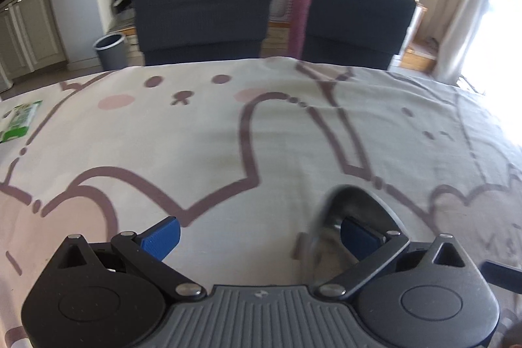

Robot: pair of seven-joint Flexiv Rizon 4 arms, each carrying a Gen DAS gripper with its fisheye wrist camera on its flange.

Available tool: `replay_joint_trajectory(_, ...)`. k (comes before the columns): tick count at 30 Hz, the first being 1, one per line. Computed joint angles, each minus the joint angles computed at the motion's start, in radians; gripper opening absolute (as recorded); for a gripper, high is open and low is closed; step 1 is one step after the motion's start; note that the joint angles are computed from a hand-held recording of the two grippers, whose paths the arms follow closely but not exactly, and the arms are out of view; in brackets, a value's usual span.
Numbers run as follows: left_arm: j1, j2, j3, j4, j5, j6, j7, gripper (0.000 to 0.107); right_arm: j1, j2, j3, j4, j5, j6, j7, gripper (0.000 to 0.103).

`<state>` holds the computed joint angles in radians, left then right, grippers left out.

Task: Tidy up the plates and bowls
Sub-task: 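Move both grippers to the small round steel bowl and close on its rim, then lift the steel bowl with both grippers and carry it over the tray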

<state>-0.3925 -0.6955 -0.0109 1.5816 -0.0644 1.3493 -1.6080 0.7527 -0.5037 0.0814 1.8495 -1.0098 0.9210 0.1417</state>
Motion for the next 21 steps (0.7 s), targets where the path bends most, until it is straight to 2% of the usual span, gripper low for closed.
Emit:
replay_joint_trajectory(2,-0.014,0.004,0.031,0.003,0.013,0.01,-0.025,0.103,0.001,0.001,0.012,-0.005,0.035,-0.044,-0.036,0.103)
replay_joint_trajectory(4,0.001,0.012,0.018,0.01,0.014,0.003,-0.008,0.103,0.004,0.001,0.009,-0.001,0.041,-0.071,-0.042,0.103)
replay_joint_trajectory(7,-0.037,0.022,0.081,0.009,0.066,-0.004,-0.026,0.103,-0.008,0.014,0.007,0.018,0.035,-0.047,-0.007,0.103)
replay_joint_trajectory(9,-0.022,0.038,0.069,0.031,0.081,0.001,-0.007,0.101,-0.01,0.019,0.004,0.022,0.022,-0.051,0.002,0.102)
replay_joint_trajectory(12,0.047,0.072,-0.009,0.091,0.047,0.014,0.047,0.086,-0.017,0.02,0.007,0.024,0.01,-0.042,-0.005,0.101)
replay_joint_trajectory(14,0.108,0.095,-0.083,0.14,-0.001,0.025,0.106,0.068,-0.021,0.018,0.005,0.023,-0.001,-0.027,0.002,0.1)
replay_joint_trajectory(17,0.144,0.121,-0.13,0.19,-0.04,0.046,0.183,0.047,-0.039,0.015,0.004,0.025,-0.011,0.052,0.02,0.086)
replay_joint_trajectory(18,0.156,0.127,-0.148,0.204,-0.058,0.053,0.203,0.043,-0.045,0.013,0.0,0.027,-0.018,0.089,0.029,0.076)
replay_joint_trajectory(19,0.176,0.132,-0.176,0.219,-0.084,0.06,0.226,0.034,-0.051,0.011,-0.005,0.031,-0.03,0.135,0.038,0.066)
replay_joint_trajectory(20,0.191,0.135,-0.199,0.227,-0.108,0.061,0.247,0.026,-0.053,0.009,-0.007,0.031,-0.03,0.158,0.037,0.061)
replay_joint_trajectory(21,0.198,0.138,-0.212,0.233,-0.126,0.057,0.264,0.022,-0.051,0.007,-0.011,0.03,-0.033,0.175,0.035,0.052)
